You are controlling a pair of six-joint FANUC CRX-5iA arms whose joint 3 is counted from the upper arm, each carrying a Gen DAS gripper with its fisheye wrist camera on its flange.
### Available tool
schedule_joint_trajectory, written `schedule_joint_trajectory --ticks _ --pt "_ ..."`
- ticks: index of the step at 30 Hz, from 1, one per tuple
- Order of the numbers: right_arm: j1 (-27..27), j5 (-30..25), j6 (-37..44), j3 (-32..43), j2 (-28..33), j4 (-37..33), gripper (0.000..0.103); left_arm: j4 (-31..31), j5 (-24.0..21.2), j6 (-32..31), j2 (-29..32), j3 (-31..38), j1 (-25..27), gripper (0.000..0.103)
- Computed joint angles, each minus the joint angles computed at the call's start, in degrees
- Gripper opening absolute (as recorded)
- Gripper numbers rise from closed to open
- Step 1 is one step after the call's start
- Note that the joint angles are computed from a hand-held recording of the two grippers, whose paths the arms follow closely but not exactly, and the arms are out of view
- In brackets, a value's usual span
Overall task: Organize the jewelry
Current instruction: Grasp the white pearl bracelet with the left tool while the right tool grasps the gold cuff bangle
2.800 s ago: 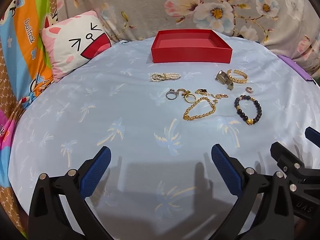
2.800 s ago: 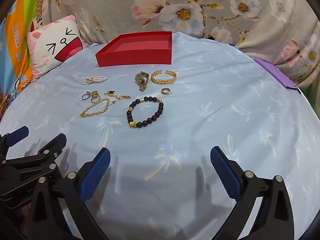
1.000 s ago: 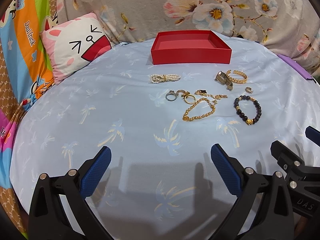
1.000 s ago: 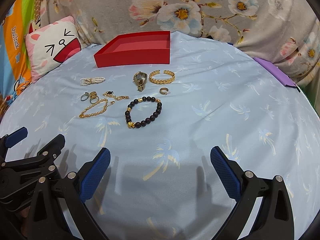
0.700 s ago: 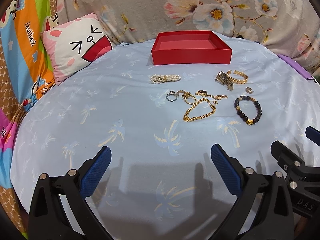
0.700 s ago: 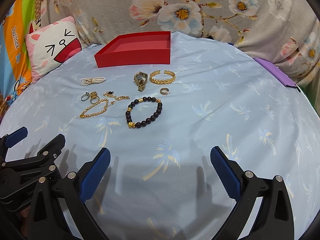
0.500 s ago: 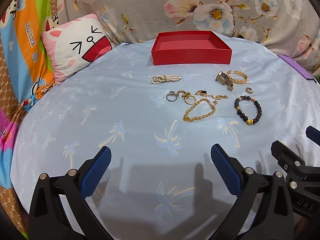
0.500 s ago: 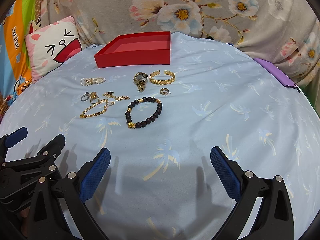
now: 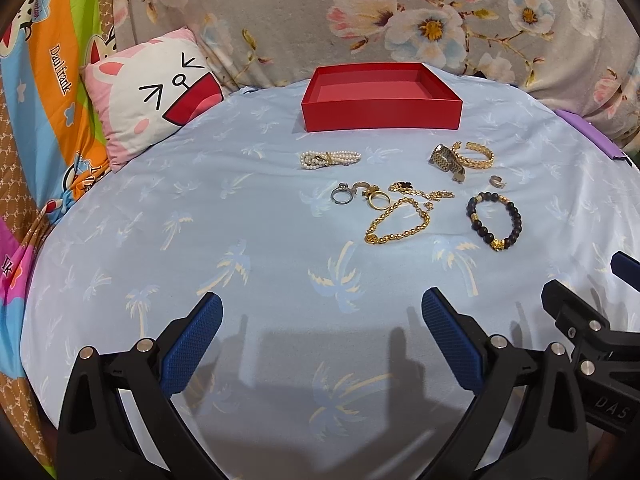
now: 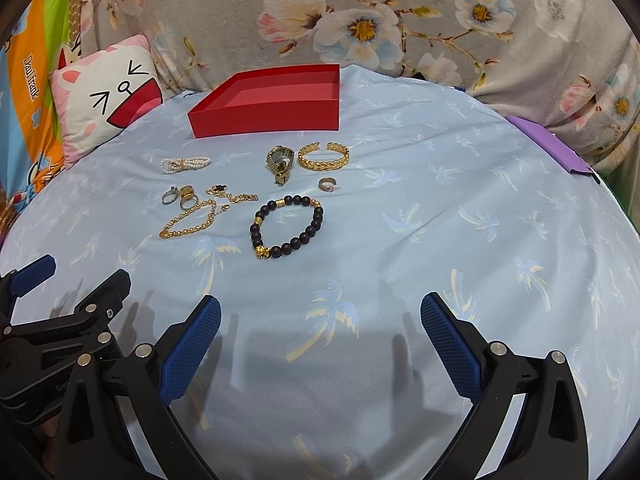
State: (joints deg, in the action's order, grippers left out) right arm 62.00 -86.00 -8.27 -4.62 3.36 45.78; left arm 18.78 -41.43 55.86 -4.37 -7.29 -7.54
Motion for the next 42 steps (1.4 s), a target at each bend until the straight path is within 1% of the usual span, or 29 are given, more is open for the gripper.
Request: schedule_joint_trajectory --ticks 6,12,13,15,16,17,18,20,22,24,25,27,30,33,36,40,42 --pt "-0.01 -0.03 0.01 0.04 0.01 -0.03 0.098 -0.60 -0.39 0.24 0.05 0.42 -0.03 0.097" --pt "0.06 0.90 -0.65 -1.04 -0.91 0.71 0.098 0.57 -0.26 -0.56 0.19 0.10 -0.03 0.098" --pt "0.06 1.63 -0.87 -1.55 -1.42 0.98 0.098 1.01 -0.36 -0.86 0.29 0.09 0.04 0.098" --pt "-0.05 2.74 -0.53 -2.29 -2.37 1.44 0.098 4.29 -0.83 -3.61 0.57 -0.50 0.67 0.098" --pt "-0.13 2.25 -0.03 -1.89 -2.23 1.43 0.098 6.28 -1.27 -5.55 0.89 -0.58 1.06 0.098" --pt "-0.28 1.19 0.95 -1.25 -2.16 1.68 0.098 6.84 -1.08 -6.35 0.80 -0.66 1.22 0.098" --pt "-0.36 0.39 1.76 -0.83 -2.19 2.18 0.098 7.28 -0.21 -7.20 0.56 -0.79 1.33 0.098" --pt "-0.46 -0.79 3.18 -0.52 -2.48 4.01 0.098 9.94 3.23 -10.44 -0.33 -1.73 1.78 0.098" --pt "-1.11 -0.69 4.75 -0.60 -2.86 5.67 0.098 13.11 6.12 -13.93 -0.22 -1.73 2.16 0.098" --pt "-3.16 1.65 8.45 -0.01 -3.39 4.67 0.098 13.55 6.89 -14.71 1.52 0.57 2.25 0.098" --pt "-4.53 3.51 10.47 0.56 -3.69 2.90 0.098 12.41 6.43 -13.88 2.79 2.42 2.21 0.098" --pt "-7.17 6.97 12.36 0.84 -4.09 0.37 0.098 11.02 3.65 -12.66 6.43 7.02 2.09 0.098" --pt "-11.38 8.98 14.74 1.91 -2.94 -1.41 0.097 9.19 1.49 -10.56 10.56 11.49 1.60 0.098" --pt "-15.36 10.90 17.48 3.02 -1.61 -2.86 0.090 8.00 2.78 -9.94 13.34 13.86 0.76 0.098" --pt "-18.71 12.48 21.09 4.94 0.62 -4.44 0.087 5.80 4.81 -9.35 15.74 15.92 -0.32 0.098" --pt "-21.80 13.69 26.21 8.08 4.38 -6.21 0.084 3.84 4.86 -9.08 19.03 19.10 -1.23 0.098" --pt "-22.92 14.04 27.93 9.42 5.95 -6.95 0.083 3.79 3.68 -9.61 20.72 20.87 -1.38 0.098"
